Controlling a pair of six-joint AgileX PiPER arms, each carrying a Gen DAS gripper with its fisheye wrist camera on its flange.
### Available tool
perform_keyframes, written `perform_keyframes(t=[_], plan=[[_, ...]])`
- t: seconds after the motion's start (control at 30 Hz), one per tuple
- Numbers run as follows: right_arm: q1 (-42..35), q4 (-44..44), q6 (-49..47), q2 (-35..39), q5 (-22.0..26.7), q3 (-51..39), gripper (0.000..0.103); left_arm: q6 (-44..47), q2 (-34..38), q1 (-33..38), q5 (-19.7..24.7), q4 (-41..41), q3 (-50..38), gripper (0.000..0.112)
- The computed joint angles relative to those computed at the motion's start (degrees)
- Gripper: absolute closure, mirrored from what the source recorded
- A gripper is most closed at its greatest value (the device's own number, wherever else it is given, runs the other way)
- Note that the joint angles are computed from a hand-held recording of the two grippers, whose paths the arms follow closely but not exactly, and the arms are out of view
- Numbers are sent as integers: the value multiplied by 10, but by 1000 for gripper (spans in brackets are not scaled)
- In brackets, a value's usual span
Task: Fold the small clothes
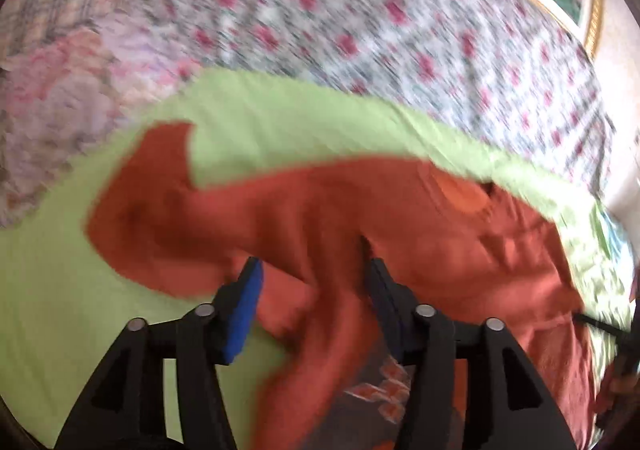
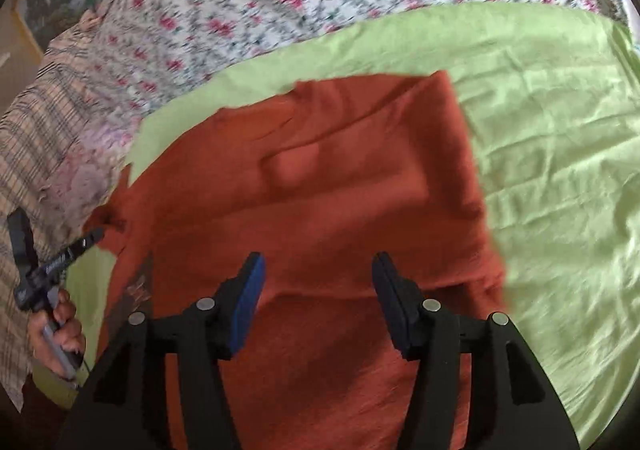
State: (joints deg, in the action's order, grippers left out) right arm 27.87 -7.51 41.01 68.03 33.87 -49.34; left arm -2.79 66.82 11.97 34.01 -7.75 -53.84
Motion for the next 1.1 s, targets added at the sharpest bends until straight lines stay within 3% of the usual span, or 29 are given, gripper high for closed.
perform_keyframes(t=[0.1,0.27,0.37,0.53,0.57,0.6,0.63,0.67,0.7,0.93,1.1], plan=[[30,31,-5,14,-17,8,46,-4,71,55,23,44,-88,40],[79,23,24,28,-25,12,46,51,279,141,101,-18,-293,39],[94,24,25,43,-22,1,46,-14,399,133,145,60,-412,35],[108,32,21,52,-15,-9,46,-75,504,116,172,164,-493,36],[110,34,21,54,-13,-9,46,-75,500,119,153,163,-481,44],[110,35,21,55,-13,-9,46,-80,487,123,125,164,-457,65],[112,36,22,57,-13,-8,46,-84,476,124,110,168,-441,77],[113,37,23,58,-14,-6,46,-81,465,127,98,165,-426,99],[115,34,27,59,-15,-5,46,-71,450,133,87,153,-409,106],[143,12,43,56,-22,-5,46,70,274,156,19,-36,-252,108],[159,-18,81,32,-25,1,46,96,132,63,-3,-111,-155,108]])
